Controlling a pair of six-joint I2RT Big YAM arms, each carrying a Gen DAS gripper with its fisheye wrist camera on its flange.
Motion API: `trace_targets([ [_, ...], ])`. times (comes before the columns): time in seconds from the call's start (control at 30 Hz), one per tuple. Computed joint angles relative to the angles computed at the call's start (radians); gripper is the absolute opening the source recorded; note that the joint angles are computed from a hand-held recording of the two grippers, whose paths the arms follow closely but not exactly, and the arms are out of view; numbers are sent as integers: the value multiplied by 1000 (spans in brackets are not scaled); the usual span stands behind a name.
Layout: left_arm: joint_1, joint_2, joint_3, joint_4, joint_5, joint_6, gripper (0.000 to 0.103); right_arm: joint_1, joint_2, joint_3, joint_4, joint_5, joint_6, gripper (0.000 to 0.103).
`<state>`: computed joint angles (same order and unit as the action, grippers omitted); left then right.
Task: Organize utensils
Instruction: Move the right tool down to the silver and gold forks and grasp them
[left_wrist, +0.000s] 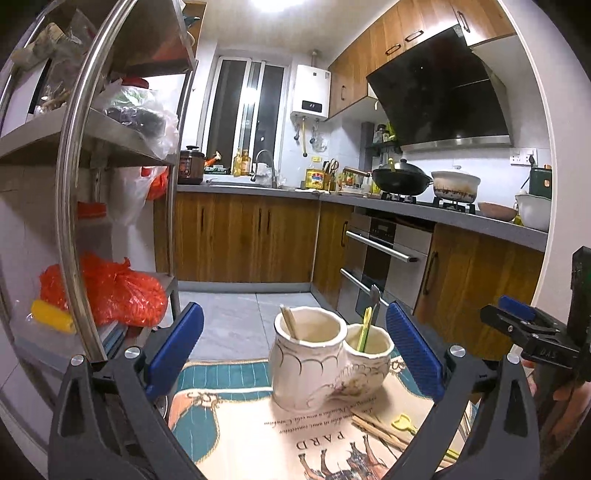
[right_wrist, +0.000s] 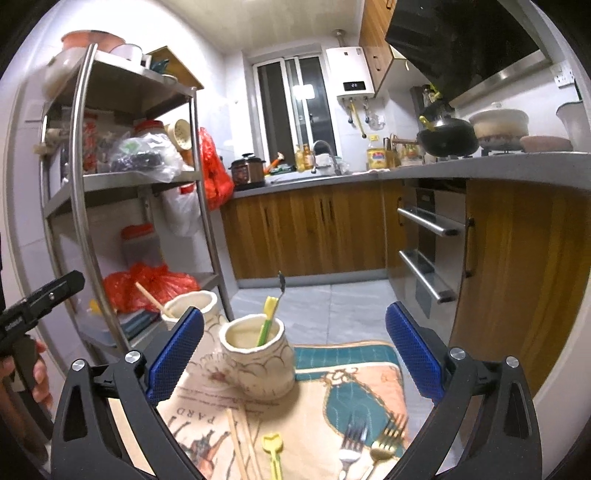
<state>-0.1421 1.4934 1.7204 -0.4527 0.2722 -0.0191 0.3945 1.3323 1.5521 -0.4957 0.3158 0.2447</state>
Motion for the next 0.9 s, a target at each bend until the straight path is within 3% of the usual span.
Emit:
trace_targets([
  [0.27,-32,-31,-51,-33,-37,-17,97,-12,-47,-51,-77,55,21,98],
  [0.57,-76,-37,-90,-97,-59,32,97,-46,-65,-75,-171,36,49,98],
  [0.9,-102,-30,-158,-84,-73,65,97,-74,-58,-120,-259,-7,124,98],
])
